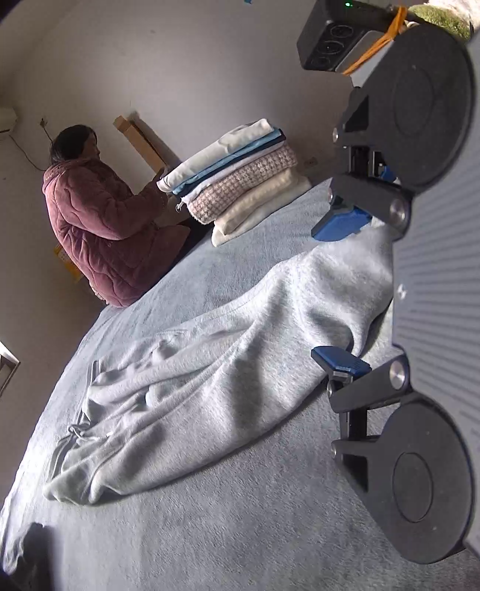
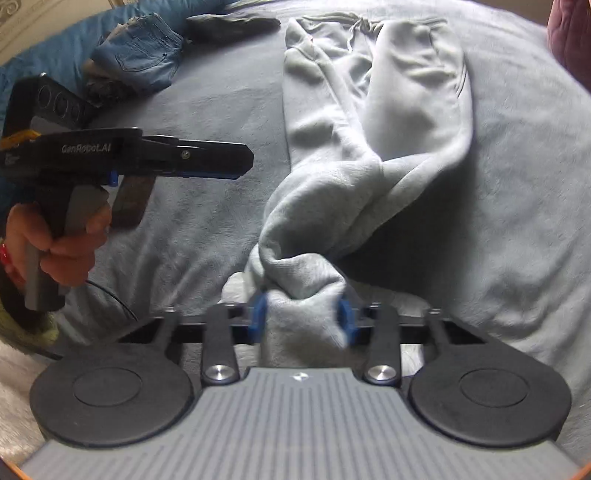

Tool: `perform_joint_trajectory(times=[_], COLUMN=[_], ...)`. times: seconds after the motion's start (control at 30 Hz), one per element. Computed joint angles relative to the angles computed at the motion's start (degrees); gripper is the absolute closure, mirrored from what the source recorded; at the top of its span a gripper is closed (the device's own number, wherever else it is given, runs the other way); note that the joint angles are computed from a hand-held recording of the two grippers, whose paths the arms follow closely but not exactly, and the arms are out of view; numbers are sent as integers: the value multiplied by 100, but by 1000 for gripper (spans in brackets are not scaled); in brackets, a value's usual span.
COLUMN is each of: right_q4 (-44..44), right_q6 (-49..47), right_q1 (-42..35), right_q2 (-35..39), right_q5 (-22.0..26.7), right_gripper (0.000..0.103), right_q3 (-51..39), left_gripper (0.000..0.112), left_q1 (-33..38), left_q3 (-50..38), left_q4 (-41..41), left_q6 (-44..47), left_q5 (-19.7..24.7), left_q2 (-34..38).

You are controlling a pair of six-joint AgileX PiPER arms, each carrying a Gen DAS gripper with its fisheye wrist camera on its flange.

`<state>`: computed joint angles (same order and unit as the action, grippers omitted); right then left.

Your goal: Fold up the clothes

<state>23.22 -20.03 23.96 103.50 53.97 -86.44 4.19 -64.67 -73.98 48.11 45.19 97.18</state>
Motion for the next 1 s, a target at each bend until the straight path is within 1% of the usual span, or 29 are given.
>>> perform_joint_trajectory(times=[0.07,0.17,0.23,0.3,0.37,0.47,0.53,0.6,0.63,0.73,0.8,0.83,0.9,0.93,0.97,1.0], right_q4=[318,725,1093,1481,1647,2269,2870,3504,3751,3705,3544,3661,4397,4691,4790,4771], right_q6=[-283,-703,-968,-1152,-1197,-1649,-1937,-2011,-1961,-1047,-279,-38,0,-36,18,71], right_q1=[142,469,647,762,801,529,135,-384,-620,-991,-1189,-1239,-1351,-1355,-1316,-1267], right_q2=[-48,-5,239,490,627,450,309,184,156,394,638,893,1410,1634,1789,1878], right_q5=[-209,-594,-724,-729,-609,-325,-9,126,167,-398,-747,-799,-651,-575,-595,-650], right_gripper=[75,74,68,57,53,49,48,48,48,48,48,48,50,51,54,63], right_q3=[112,203,146,115,47,181,305,468,505,359,122,-18,-219,-299,-365,-393], left_gripper=[49,49,49,49,49,49,49,49,49,50,51,51,51,51,51,51], left_q1=[163,438,587,582,498,348,277,144,49,-257,-382,-436,-554,-651,-769,-877], left_q3=[186,374,436,341,239,73,-23,-89,-130,-239,-237,-230,-263,-327,-421,-509], left_q4=[10,100,207,496,779,968,843,797,868,1192,1204,1187,1271,1458,1733,1969], left_q6=[4,-71,-150,-380,-545,-626,-471,-330,-329,-485,-453,-415,-406,-538,-746,-909], left_q5=[26,14,-7,-107,-240,-324,-282,-354,-432,-701,-824,-881,-993,-1083,-1183,-1276], left_q2=[-150,-314,-372,-312,-250,-114,-20,20,31,38,-12,-42,-75,-62,-33,9])
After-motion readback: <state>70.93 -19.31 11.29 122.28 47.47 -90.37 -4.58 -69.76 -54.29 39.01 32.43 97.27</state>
